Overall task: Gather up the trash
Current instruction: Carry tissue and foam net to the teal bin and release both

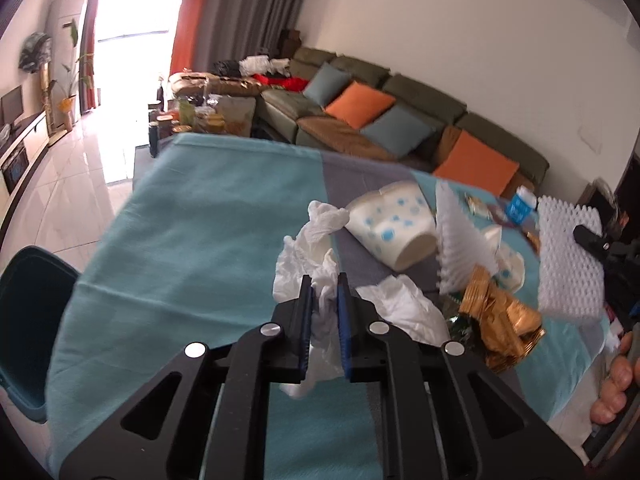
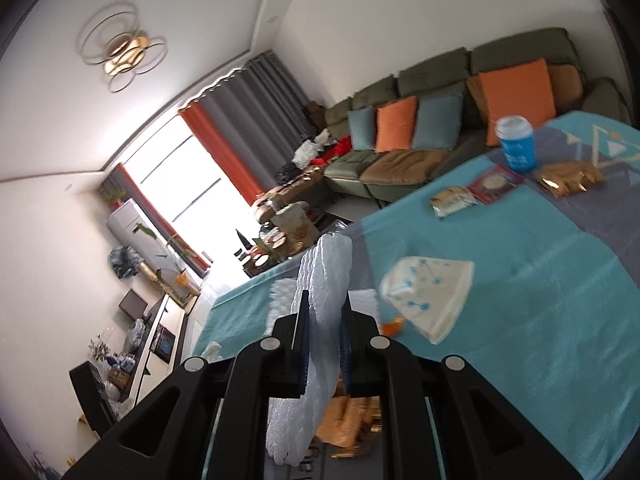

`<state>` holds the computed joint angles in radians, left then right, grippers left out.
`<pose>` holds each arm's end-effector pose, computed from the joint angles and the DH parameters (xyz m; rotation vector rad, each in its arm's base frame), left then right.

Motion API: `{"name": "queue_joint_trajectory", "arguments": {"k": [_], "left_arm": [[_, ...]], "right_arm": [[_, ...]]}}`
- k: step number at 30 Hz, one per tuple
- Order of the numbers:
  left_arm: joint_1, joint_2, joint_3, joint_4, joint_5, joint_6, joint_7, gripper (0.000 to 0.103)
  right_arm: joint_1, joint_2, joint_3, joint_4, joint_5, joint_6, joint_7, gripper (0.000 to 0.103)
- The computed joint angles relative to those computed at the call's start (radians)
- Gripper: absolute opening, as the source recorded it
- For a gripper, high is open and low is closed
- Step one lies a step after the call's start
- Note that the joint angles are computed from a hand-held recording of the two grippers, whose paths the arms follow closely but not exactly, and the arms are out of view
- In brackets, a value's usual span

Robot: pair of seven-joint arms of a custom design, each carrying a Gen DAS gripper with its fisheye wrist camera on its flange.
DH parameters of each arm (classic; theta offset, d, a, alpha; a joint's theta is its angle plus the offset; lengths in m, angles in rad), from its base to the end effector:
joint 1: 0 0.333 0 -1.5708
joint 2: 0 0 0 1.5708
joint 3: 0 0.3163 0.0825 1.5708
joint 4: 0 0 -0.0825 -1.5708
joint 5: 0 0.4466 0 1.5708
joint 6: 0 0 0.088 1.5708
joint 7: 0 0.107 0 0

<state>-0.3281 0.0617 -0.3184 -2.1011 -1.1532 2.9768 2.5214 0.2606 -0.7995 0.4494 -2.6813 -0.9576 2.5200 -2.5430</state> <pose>0.5450 -0.3294 0.4199 -1.3454 2.3024 -1.3081 0.3211 0.2819 0.4849 -0.7734 1.9385 -0.7270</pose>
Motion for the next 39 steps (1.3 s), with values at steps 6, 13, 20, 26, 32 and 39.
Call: {"name": "queue_joint_trajectory", "arguments": {"k": [6,13,20,26,32,39], "left_arm": [[-0.006,-0.092,0.029,-0.047,-0.204,0.042,0.173,0.012],[-0.012,-0.174,0.088,-0.102,-0.375,0.093,0.31,0.012],[0.018,-0.225,0.119,-0.133,-0.441,0.153,0.351,0.012],[0.056,-0.235,0.14,-0.163,-0.328,0.208,0.225,0.012],[0.132,-0.236,0.151,-0.233,-0.004,0.22,-0.115,0.012],[0.181,-0.204,0.193,-0.263,0.188,0.213,-0.305,0.012]], "right_arm": [[-0.056,0.11,0.005,0.1,-0.102,0.105,-0.02,0.011],[-0.087,0.332,-0.008,0.285,-0.278,0.235,-0.027,0.011],[-0.042,0.614,-0.084,0.527,-0.42,0.394,-0.065,0.011],[0.043,0.869,-0.156,0.747,-0.176,0.489,-0.431,0.011],[0.004,1.086,-0.038,0.936,0.313,0.472,-0.987,0.011],[0.046,1.325,0.032,1.212,0.534,0.259,-1.292,0.011]]}}
